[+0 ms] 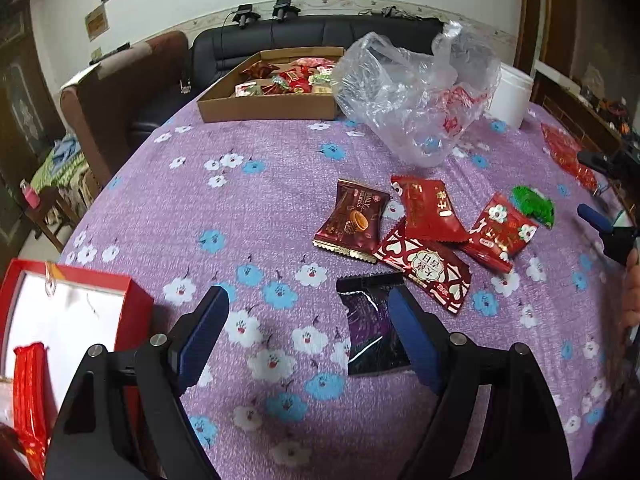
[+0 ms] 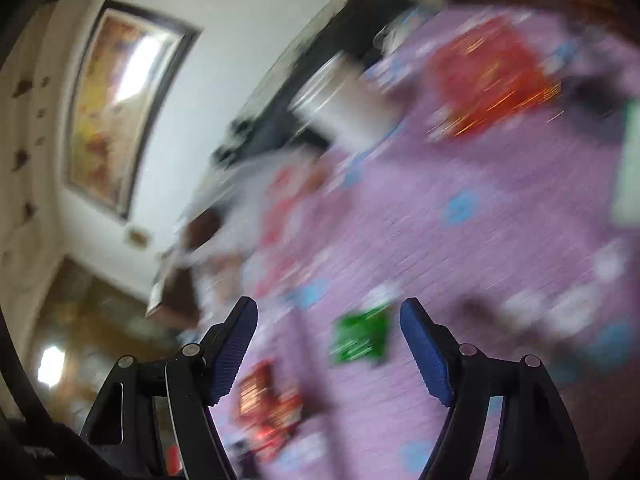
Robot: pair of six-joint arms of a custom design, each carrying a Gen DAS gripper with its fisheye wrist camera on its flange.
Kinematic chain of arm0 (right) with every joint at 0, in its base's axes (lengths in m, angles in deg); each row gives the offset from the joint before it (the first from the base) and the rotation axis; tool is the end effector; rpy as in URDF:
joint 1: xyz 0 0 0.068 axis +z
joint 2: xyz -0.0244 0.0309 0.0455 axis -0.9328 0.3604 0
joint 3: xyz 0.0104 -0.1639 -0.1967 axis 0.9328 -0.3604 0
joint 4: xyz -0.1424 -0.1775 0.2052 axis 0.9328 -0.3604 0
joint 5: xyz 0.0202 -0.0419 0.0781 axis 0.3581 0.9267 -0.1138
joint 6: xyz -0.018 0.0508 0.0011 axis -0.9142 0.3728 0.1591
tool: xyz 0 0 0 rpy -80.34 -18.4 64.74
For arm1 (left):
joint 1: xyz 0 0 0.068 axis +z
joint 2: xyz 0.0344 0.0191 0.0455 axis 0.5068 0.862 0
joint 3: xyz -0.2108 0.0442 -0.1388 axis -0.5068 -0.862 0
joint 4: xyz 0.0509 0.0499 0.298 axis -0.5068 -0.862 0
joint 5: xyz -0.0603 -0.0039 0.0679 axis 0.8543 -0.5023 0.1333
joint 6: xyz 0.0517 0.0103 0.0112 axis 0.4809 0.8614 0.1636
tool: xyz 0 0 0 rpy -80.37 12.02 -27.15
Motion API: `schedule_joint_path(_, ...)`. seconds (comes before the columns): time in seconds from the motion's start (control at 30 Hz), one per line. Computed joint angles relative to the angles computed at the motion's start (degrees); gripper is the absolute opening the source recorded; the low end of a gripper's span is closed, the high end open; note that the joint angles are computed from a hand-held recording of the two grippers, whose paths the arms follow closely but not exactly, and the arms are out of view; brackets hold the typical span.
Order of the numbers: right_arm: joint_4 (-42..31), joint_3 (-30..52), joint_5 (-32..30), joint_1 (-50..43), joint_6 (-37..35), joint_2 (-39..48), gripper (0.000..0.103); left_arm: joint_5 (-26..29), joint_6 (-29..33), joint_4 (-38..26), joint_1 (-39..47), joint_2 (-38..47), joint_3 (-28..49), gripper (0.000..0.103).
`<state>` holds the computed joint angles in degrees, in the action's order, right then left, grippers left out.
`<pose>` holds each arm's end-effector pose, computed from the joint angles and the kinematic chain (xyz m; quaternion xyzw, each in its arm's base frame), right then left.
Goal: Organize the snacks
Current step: 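Move left tool to the dark purple packet while right tool approaches green packet, then grasp the dark purple packet with left tool while right tool grasps green packet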
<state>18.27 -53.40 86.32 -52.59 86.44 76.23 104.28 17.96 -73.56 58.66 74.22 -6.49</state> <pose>0.1800 0.0490 0.1965 0.3497 0.7814 0.2900 0.4278 0.1712 0.0756 0.2130 0.1383 0.9289 -0.0121 0.3433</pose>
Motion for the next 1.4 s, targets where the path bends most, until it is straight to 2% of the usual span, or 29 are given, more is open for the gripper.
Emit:
schedule_joint_path(0.07, 3.63, -2.06, -5.55, -3.70, 0.66, 0.70, 0.076, -0.80, -0.06, 0.94, -0.92, -0.14, -0.70, 0.083)
schedule_joint_path(0.1, 4.79, -1.71, -5.90, -3.72, 0.47, 2.91, 0.076, -1.08, 0.00, 1.54, -1.17, -0.19, -1.07, 0.083)
schedule_joint_path(0.17, 5.06, 0.23, -3.14, -1.49, -0.94, 7.23, 0.075, -0.48, 0.41, 2.47, -1.02, -0.48, -1.62, 0.083)
schedule_joint_path(0.3, 5.09, 1.64, -0.88, 1.43, -2.18, 8.71, 0.076, 0.99, 2.20, 4.06, -0.49, -0.49, -2.48, 0.084)
schedule_joint_path(0.4, -1.74, 7.03, 3.33, 3.82, -3.87, 12.88, 0.077, 2.59, 4.91, 2.52, 1.49, 1.62, -1.12, 0.084)
schedule_joint_path(0.47, -8.86, 15.22, 7.33, 5.11, -10.23, 20.82, 0.077, 4.16, 5.51, 0.52, 3.10, 4.88, 0.82, 0.083)
schedule_joint_path(0.53, -14.73, 22.91, 7.31, 5.09, -22.02, 29.43, 0.077, 5.45, 5.59, -0.89, 4.21, 7.22, 2.09, 0.083)
schedule_joint_path(0.63, -18.51, 29.52, 7.26, 5.57, -36.22, 37.95, 0.075, 4.96, 5.04, -1.89, 3.64, 7.29, 2.50, 0.083)
schedule_joint_path(0.7, -18.96, 31.02, 6.18, 5.07, -43.16, 40.23, 0.074, 5.43, 3.24, -2.18, 3.29, 6.50, 2.56, 0.083)
schedule_joint_path(0.83, -16.73, 31.59, 2.16, 3.58, -50.32, 41.36, 0.075, 2.71, 1.19, -4.63, -1.21, 6.16, 2.63, 0.083)
schedule_joint_path(0.93, -16.58, 33.44, 3.21, 4.74, -54.68, 44.90, 0.075, -0.37, -0.41, -3.38, -4.79, 4.50, 0.63, 0.083)
schedule_joint_path(1.1, -16.53, 35.04, 1.42, 5.20, -58.09, 49.31, 0.073, -3.46, -3.71, 0.16, -6.94, 5.34, -0.74, 0.083)
schedule_joint_path(1.2, -15.92, 35.51, 0.18, 5.58, -58.65, 51.26, 0.073, -3.52, -3.99, 1.08, -6.70, 5.28, -1.05, 0.083)
schedule_joint_path(1.3, -15.27, 34.81, -1.01, 6.04, -58.04, 51.08, 0.066, -3.39, -3.72, 1.37, -6.51, 5.46, -0.98, 0.083)
schedule_joint_path(1.4, -14.95, 33.75, 0.33, 7.58, -55.47, 49.74, 0.057, -2.49, -3.16, 1.46, -5.92, 5.27, -0.82, 0.066)
